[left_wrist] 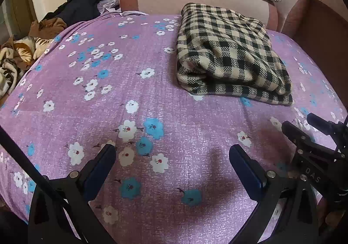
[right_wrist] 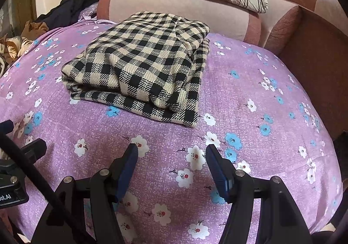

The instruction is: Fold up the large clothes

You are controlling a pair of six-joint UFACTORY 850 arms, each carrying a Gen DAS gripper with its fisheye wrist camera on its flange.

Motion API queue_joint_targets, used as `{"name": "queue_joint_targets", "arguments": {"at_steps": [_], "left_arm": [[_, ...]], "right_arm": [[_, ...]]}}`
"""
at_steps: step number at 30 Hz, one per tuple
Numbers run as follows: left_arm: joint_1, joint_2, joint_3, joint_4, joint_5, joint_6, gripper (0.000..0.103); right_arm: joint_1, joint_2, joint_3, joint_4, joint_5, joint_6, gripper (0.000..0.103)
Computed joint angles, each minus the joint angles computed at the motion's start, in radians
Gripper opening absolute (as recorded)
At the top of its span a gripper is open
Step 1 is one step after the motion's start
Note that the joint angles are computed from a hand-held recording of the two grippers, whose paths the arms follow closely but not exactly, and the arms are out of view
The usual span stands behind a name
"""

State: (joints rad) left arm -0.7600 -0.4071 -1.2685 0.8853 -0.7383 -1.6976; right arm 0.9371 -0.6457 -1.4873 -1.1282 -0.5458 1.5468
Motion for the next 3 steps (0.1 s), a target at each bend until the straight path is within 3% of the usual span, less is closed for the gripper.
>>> {"name": "queue_joint_targets", "arguments": {"at_steps": [3], "left_arm": [[-0.009,0.000,0.001,0.011,-0.024,-0.006,0.103]], "right_arm": [[0.004,0.000,0.000,0.003,-0.002,-0.009,0.069]]}}
